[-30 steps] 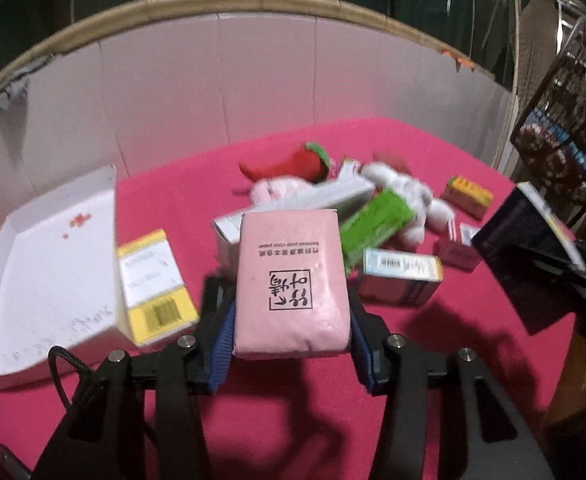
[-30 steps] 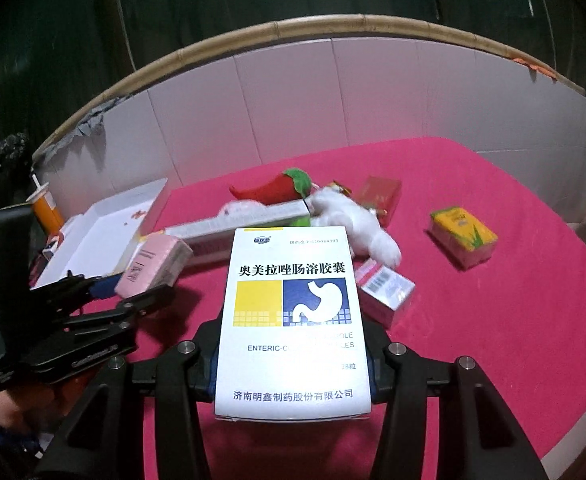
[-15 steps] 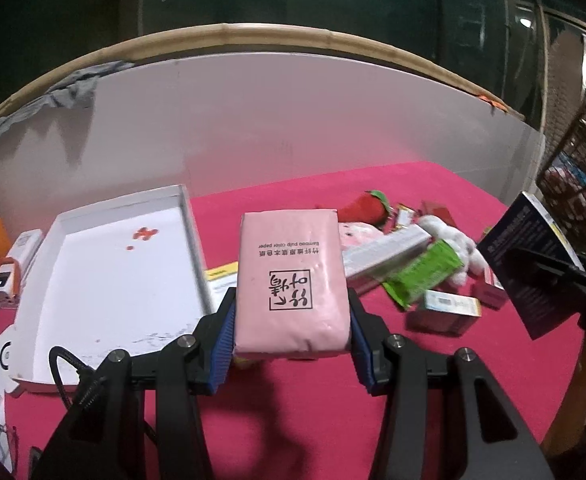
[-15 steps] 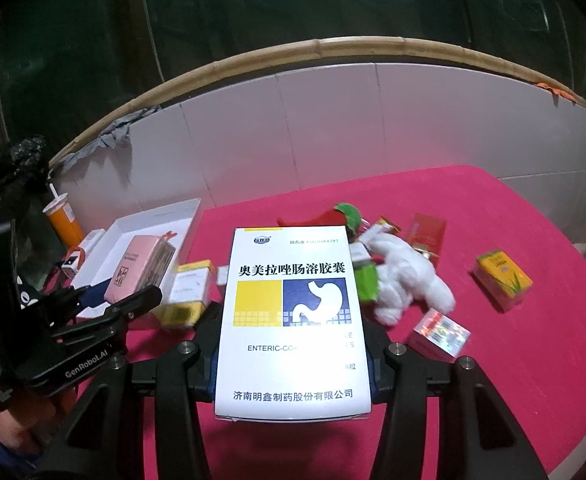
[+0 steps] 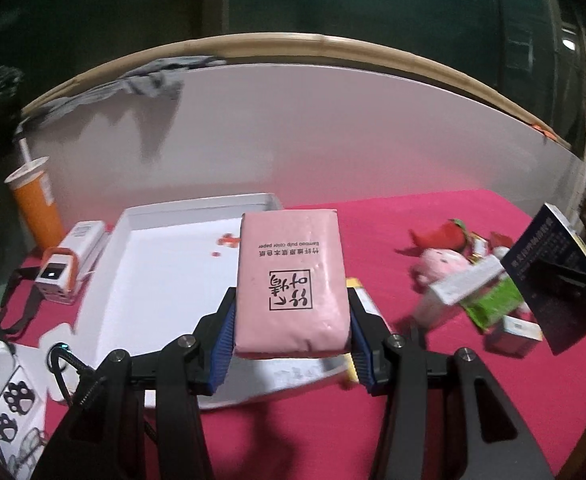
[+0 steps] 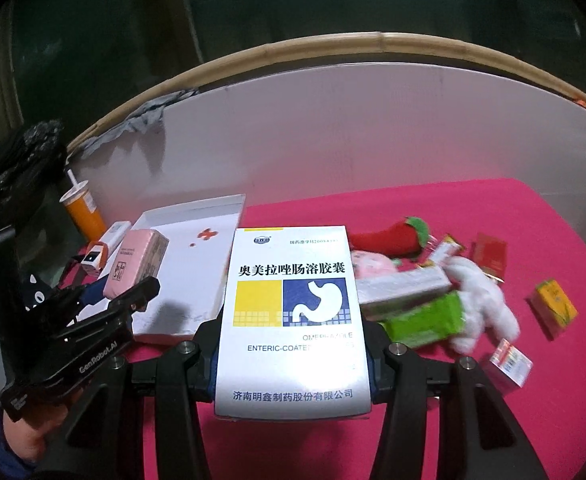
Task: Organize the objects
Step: 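Carry both boxes to the white tray and release them inside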
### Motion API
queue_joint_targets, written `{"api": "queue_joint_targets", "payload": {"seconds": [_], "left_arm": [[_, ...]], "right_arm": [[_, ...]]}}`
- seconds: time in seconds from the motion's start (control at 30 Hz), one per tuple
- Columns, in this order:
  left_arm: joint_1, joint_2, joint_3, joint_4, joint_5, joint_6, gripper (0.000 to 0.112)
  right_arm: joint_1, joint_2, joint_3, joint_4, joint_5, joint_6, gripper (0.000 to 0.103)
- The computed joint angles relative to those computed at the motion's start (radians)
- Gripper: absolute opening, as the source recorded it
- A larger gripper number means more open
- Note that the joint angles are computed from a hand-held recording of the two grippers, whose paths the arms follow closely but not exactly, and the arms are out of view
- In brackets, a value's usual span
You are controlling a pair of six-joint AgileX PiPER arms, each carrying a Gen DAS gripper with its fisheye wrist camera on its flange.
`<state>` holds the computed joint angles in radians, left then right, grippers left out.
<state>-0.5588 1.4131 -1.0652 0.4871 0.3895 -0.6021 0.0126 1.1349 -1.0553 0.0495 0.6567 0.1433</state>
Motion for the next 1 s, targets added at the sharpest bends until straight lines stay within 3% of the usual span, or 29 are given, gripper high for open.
{"api": "queue_joint_targets", "payload": {"seconds": [0.3, 0.5, 0.6, 0.7, 0.9, 1.0], "left_arm": [[0.167, -0.003, 0.009, -0.127, -0.042, 0.157, 0.049], [0.256, 0.085, -0.064, -0.200, -0.045, 0.238, 0.049], [0.299, 0.144, -0.105, -0.287, -0.040, 0.314, 0.049], [0.350, 0.204, -0.142, -0.466, -0.013, 0.467, 0.049], [0.390, 0.241, -0.138, -0.523, -0.015, 0.509, 0.049], [0.421, 0.257, -0.153, -0.667, 0.005, 0.632, 0.049]], "right_arm": [[0.184, 0.158, -0.145, -0.142, 0.019, 0.169, 0.054], [0.270, 0.288, -0.259, -0.187, 0.042, 0.251, 0.054], [0.304, 0.363, -0.323, -0.186, 0.052, 0.262, 0.054], [0.328, 0.450, -0.386, -0.183, 0.063, 0.259, 0.054], [0.368, 0.598, -0.480, -0.209, 0.092, 0.280, 0.054], [0.374, 0.655, -0.520, -0.204, 0.103, 0.278, 0.055]]}}
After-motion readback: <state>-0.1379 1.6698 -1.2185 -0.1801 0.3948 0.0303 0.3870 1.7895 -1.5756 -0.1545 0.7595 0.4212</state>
